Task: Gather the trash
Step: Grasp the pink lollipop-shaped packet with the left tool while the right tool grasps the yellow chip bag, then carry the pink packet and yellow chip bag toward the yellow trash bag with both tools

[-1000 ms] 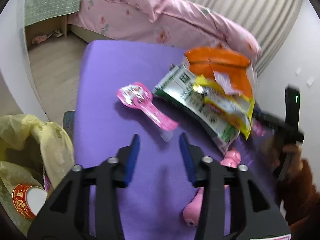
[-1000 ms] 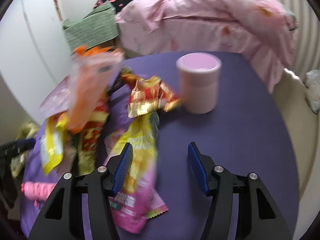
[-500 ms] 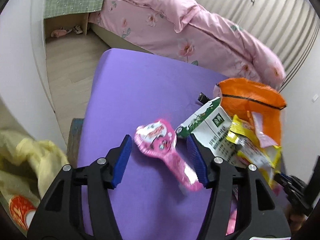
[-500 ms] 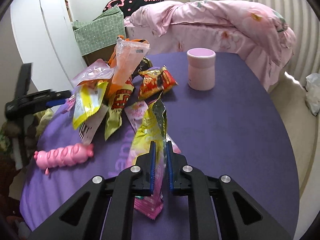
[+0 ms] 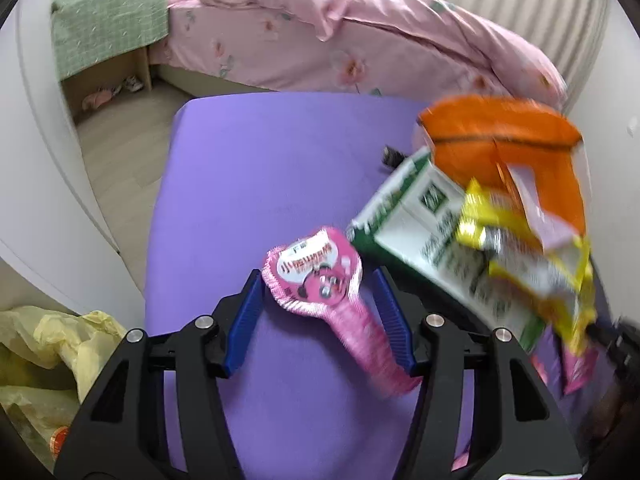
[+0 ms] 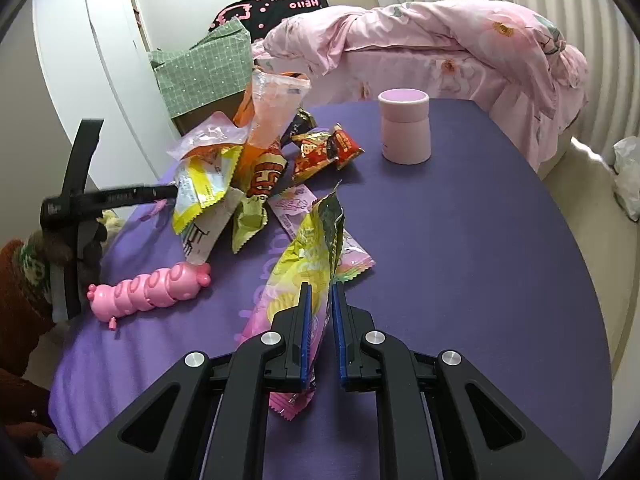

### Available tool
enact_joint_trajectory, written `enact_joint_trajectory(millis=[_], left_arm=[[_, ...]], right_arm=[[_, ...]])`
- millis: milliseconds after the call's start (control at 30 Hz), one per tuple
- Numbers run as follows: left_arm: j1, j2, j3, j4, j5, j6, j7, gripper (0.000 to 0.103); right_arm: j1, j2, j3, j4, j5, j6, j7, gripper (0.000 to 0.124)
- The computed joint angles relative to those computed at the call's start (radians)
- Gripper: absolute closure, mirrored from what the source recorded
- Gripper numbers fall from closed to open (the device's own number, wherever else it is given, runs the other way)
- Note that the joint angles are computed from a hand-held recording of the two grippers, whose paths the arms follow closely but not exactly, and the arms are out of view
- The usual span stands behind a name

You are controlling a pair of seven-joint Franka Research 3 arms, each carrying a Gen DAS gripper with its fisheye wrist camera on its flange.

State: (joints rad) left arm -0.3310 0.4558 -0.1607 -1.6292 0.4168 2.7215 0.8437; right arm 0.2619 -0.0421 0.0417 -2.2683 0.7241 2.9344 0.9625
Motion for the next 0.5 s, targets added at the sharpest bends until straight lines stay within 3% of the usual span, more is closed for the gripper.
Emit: enact_joint_trajectory(millis=[133, 267, 500], left_arm=[[0.003, -0.005, 0.000, -0.011, 0.009, -0.004, 0.019, 0.061], [0.041, -0.027, -0.031, -0.053, -0.045, 0.035, 0.054, 0.061], [0.025, -0.150, -0.037, -0.227, -0.030, 0.113, 0.069, 0.061]], right_arm=[[0.004, -0.002, 0.002, 0.001, 0.010, -0.010, -0.012, 0.113], [0.011, -0.008, 0.004, -0.006, 0.015, -0.007, -0.022, 0.113], [0.021, -0.020, 0.001, -0.012, 0.041, 0.008, -0.041, 0.113]])
